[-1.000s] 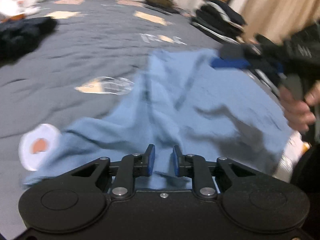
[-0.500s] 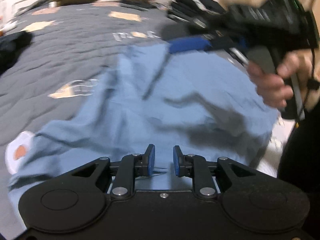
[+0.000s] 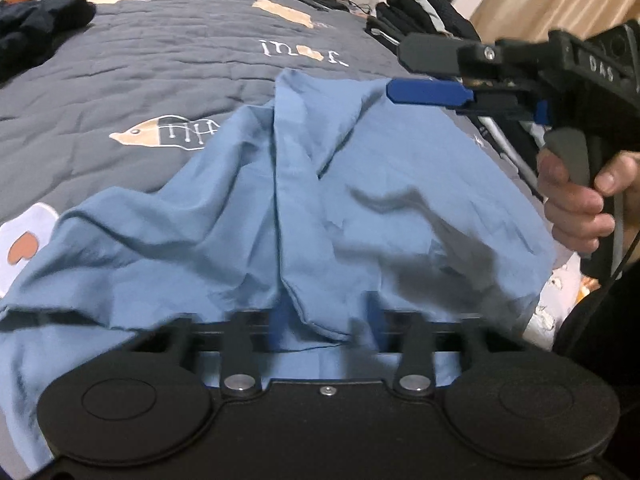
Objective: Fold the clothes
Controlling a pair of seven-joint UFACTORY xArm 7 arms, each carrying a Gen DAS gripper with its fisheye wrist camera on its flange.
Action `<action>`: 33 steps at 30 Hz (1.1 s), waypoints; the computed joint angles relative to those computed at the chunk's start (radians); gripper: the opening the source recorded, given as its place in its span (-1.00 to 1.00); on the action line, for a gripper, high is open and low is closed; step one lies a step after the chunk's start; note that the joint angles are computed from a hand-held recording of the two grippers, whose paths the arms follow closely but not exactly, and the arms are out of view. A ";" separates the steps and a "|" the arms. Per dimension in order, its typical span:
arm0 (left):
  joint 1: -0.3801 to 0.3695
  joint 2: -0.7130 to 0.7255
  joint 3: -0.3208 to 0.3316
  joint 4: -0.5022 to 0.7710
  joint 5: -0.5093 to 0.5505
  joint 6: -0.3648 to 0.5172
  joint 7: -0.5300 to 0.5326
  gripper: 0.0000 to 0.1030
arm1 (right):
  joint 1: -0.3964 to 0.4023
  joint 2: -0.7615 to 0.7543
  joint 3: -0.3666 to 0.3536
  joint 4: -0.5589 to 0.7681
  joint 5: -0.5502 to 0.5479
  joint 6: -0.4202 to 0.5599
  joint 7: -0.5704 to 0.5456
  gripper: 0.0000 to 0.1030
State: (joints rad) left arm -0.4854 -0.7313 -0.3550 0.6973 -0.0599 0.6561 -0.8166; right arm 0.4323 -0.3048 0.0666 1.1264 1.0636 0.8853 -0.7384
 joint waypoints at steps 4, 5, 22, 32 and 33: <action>0.044 -0.019 -0.004 0.048 0.086 0.104 0.057 -0.93 | -0.003 0.002 -0.003 0.001 0.004 -0.003 0.005 0.36; 0.064 -0.028 0.000 0.068 0.112 0.146 0.077 -0.93 | -0.004 0.002 -0.004 0.001 0.007 -0.004 0.005 0.36; 0.491 0.199 0.041 0.446 0.539 0.402 0.297 -0.93 | -0.016 0.015 0.002 -0.002 0.009 -0.028 0.025 0.36; 0.490 0.435 0.104 0.560 0.731 0.367 0.234 -0.94 | -0.018 0.026 0.004 -0.014 -0.020 -0.051 0.033 0.36; 0.481 0.449 0.115 0.565 0.732 0.375 0.230 -0.94 | -0.019 0.027 0.005 -0.013 -0.022 -0.054 0.035 0.36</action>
State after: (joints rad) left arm -0.0041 -0.2828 -0.2400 1.2626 0.6720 1.0316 -0.5864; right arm 0.4133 -0.2773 0.0713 1.1132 1.0415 0.8316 -0.7030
